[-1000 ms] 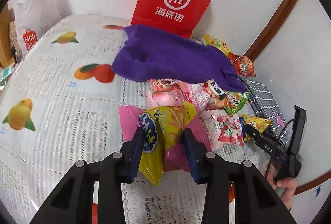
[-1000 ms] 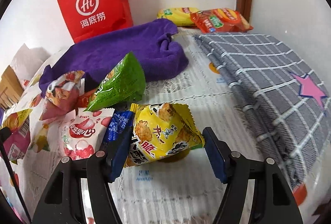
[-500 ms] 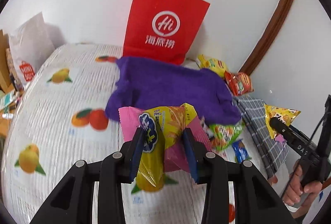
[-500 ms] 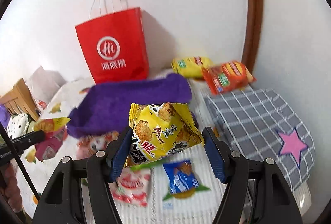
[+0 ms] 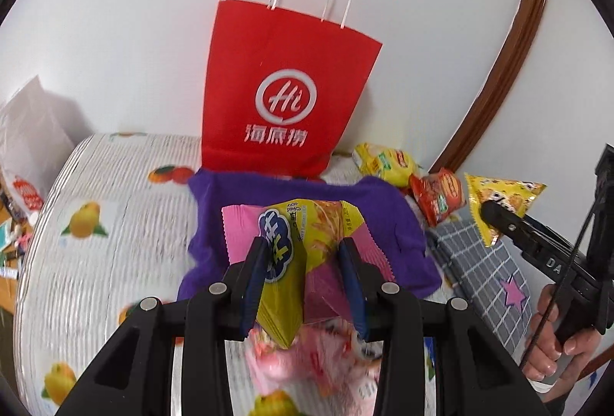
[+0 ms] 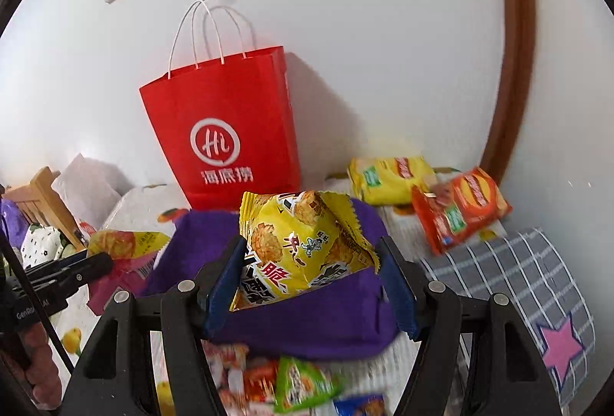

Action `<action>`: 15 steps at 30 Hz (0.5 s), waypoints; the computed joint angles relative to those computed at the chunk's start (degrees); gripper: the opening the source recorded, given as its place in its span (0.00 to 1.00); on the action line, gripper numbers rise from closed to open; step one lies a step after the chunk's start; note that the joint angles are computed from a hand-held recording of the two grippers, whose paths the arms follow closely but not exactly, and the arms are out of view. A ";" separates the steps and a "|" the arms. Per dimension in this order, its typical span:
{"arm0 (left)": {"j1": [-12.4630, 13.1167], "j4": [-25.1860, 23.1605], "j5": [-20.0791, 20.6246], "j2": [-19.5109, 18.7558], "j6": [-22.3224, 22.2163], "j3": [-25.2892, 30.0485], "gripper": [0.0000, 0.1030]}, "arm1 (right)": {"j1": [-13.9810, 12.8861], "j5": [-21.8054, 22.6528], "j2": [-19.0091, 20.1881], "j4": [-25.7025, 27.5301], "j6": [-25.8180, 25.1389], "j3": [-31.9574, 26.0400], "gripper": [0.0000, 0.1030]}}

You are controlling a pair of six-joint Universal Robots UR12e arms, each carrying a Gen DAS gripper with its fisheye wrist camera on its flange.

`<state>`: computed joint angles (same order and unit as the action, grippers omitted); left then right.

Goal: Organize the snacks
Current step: 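Carry both held bags over the purple towel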

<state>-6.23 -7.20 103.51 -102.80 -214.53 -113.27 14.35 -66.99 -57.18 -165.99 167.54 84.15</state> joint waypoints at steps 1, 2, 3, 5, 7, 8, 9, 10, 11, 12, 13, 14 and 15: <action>0.24 -0.01 0.09 -0.31 0.43 0.53 0.35 | 0.20 0.17 0.54 0.68 -0.01 -1.03 0.66; 0.47 0.07 0.11 -0.64 0.80 1.06 0.35 | 0.52 0.51 1.18 1.97 0.10 -2.43 0.66; 0.72 0.21 -0.05 -0.98 1.12 1.55 0.35 | 0.75 0.89 1.76 3.18 0.42 -3.64 0.66; 1.30 0.38 -0.59 -1.71 1.42 2.47 0.35 | 1.29 1.77 3.22 5.27 1.03 -6.28 0.66; 1.94 0.42 -1.32 -2.57 1.79 3.41 0.35 | 1.84 2.11 4.60 7.03 0.99 -8.70 0.66; 2.20 0.43 -1.56 -2.95 1.96 3.81 0.35 | 2.06 2.03 5.23 7.78 1.01 -9.79 0.66; 2.46 0.39 -1.79 -3.37 2.15 4.25 0.35 | 2.28 1.89 5.84 8.54 1.07 -10.84 0.66; 2.76 0.56 -2.12 -3.80 2.41 4.63 0.35 | 2.55 1.60 6.62 9.44 0.98 -12.04 0.66; 3.02 0.83 -2.48 -4.18 2.68 4.87 0.35 | 2.66 1.44 7.20 10.21 0.80 -13.00 0.66; 3.28 1.26 -2.95 -4.57 3.01 5.06 0.35 | 2.74 1.27 7.69 10.88 0.47 -13.75 0.66; 3.56 1.91 -3.59 -4.99 3.43 5.20 0.35 | 2.79 1.10 8.27 11.78 -0.08 -14.61 0.66; 3.84 2.33 -4.21 -5.43 3.61 5.35 0.35 | 2.77 1.02 8.62 12.22 -0.27 -15.10 0.66; 4.05 2.54 -4.60 -5.76 3.53 5.44 0.35 | 2.71 0.93 9.01 12.44 -0.18 -15.44 0.66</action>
